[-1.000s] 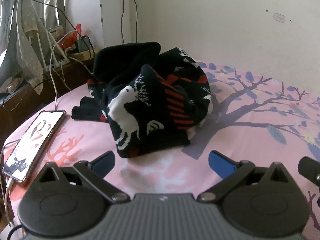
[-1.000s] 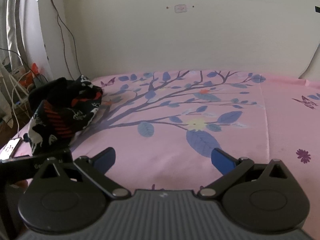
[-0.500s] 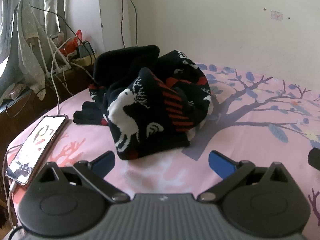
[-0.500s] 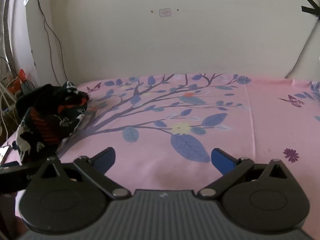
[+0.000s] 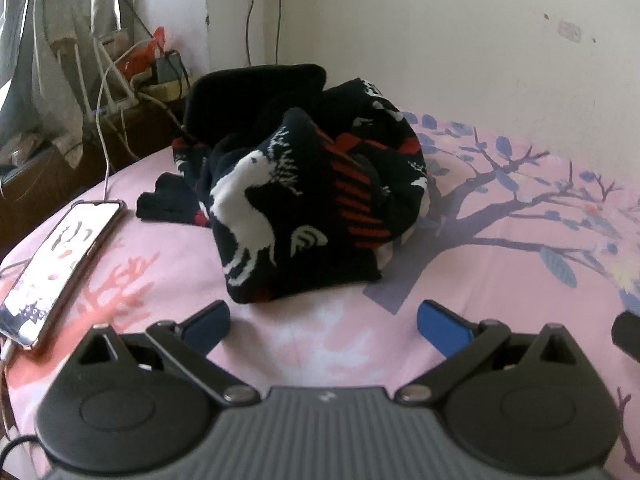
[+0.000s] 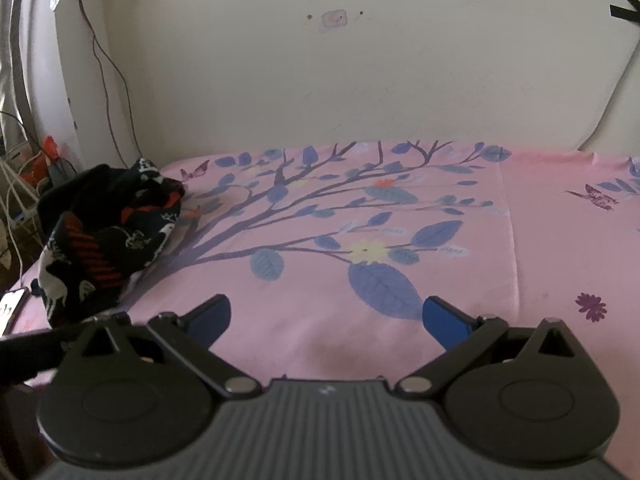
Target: Fold small clothes
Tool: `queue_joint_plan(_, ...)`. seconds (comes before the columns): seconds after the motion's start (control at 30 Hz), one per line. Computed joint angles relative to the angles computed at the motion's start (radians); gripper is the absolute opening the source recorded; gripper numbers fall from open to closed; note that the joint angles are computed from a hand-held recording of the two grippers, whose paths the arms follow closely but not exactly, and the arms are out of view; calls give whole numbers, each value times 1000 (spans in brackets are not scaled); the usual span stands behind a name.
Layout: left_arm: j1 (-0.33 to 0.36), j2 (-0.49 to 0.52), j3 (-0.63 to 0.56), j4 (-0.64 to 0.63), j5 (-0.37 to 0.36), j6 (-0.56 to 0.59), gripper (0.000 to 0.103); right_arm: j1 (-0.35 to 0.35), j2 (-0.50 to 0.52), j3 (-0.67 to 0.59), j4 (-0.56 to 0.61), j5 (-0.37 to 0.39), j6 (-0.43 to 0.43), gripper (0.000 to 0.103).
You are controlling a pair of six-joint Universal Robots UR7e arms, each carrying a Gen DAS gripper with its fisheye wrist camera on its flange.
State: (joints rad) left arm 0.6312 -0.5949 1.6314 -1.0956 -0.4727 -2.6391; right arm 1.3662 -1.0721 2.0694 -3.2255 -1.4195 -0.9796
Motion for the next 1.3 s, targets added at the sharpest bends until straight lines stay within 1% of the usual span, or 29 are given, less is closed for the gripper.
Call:
queue_joint_plan(0.13, 2, 1, -7, -1, -9, 12, 103, 0, -3, -11, 42, -2, 6, 97)
queue_joint_plan(0.23, -3, -8, 12, -26, -2, 34, 103, -3, -13, -39, 145, 1, 18, 97)
queue_joint_plan(0.27, -5, -12, 20, -38, 2, 41, 103, -7, -17, -50, 186, 13, 23, 97)
queue_joint_plan(0.33, -14, -23, 45, -72, 10, 67, 103, -24, -30, -67, 267, 64, 28, 97)
queue_joint_plan(0.4, -33, -41, 90, -120, 32, 90, 103, -36, -39, -82, 342, 102, 26, 97)
queue_joint_plan(0.43, -48, -46, 111, -118, 49, 67, 103, -40, -41, -86, 364, 115, 23, 97)
queue_joint_plan(0.47, -70, -49, 130, -80, 70, 2, 103, -44, -45, -91, 396, 131, 18, 97)
queue_joint_plan(0.5, -88, -42, 129, -2, 78, -89, 103, -50, -50, -97, 428, 151, 11, 94)
queue_joint_plan(0.53, -107, -35, 126, 77, 74, -174, 103, -53, -52, -104, 458, 165, 5, 85)
queue_joint_plan(0.57, -126, -31, 125, 150, 61, -236, 103, -52, -54, -118, 503, 168, -1, 80)
queue_joint_plan(0.63, -159, -44, 149, 216, 39, -289, 103, -37, -50, -154, 623, 161, -4, 52)
queue_joint_plan(0.67, -177, -58, 169, 236, 30, -318, 103, -22, -45, -166, 666, 157, -13, 47)
queue_joint_plan(0.7, -198, -79, 200, 249, 22, -353, 103, -3, -40, -172, 689, 152, -36, 46)
queue_joint_plan(0.77, -233, -124, 258, 248, 9, -394, 103, 55, -30, -143, 645, 142, -129, 48)
queue_joint_plan(0.8, -251, -151, 289, 237, 0, -401, 103, 83, -21, -127, 613, 143, -163, 59)
queue_joint_plan(0.83, -266, -175, 315, 226, -9, -403, 103, 112, -7, -114, 583, 153, -189, 83)
queue_joint_plan(0.87, -283, -193, 336, 223, -21, -415, 103, 138, 13, -100, 539, 163, -200, 92)
queue_joint_plan(0.9, -300, -210, 355, 218, -34, -428, 103, 163, 38, -97, 510, 173, -210, 97)
queue_joint_plan(0.93, -316, -225, 375, 212, -44, -436, 103, 190, 66, -104, 505, 168, -218, 97)
queue_joint_plan(0.97, -333, -239, 395, 203, -55, -438, 103, 218, 98, -113, 495, 145, -216, 97)
queue_joint_plan(1.0, -348, -254, 414, 187, -69, -429, 103, 244, 133, -123, 473, 107, -208, 94)
queue_joint_plan(1.03, -359, -260, 423, 179, -81, -419, 103, 269, 168, -136, 446, 55, -196, 69)
queue_joint_plan(1.07, -368, -268, 432, 179, -92, -410, 103, 291, 196, -153, 429, -10, -181, 41)
queue_joint_plan(1.1, -374, -272, 437, 179, -104, -402, 103, 295, 216, -181, 455, -35, -152, 6)
queue_joint_plan(1.13, -378, -276, 438, 187, -118, -397, 103, 288, 209, -200, 490, -17, -107, 6)
queue_joint_plan(1.17, -378, -281, 438, 198, -128, -396, 103, 273, 195, -214, 503, 10, -85, 6)
queue_joint_plan(1.2, -377, -289, 439, 207, -135, -395, 103, 256, 171, -219, 479, 33, -82, 5)
queue_joint_plan(1.23, -372, -298, 440, 214, -136, -396, 103, 236, 147, -234, 477, 61, -71, 5)
queue_joint_plan(1.3, -354, -318, 443, 228, -112, -407, 103, 173, 83, -298, 539, 131, -16, 5)
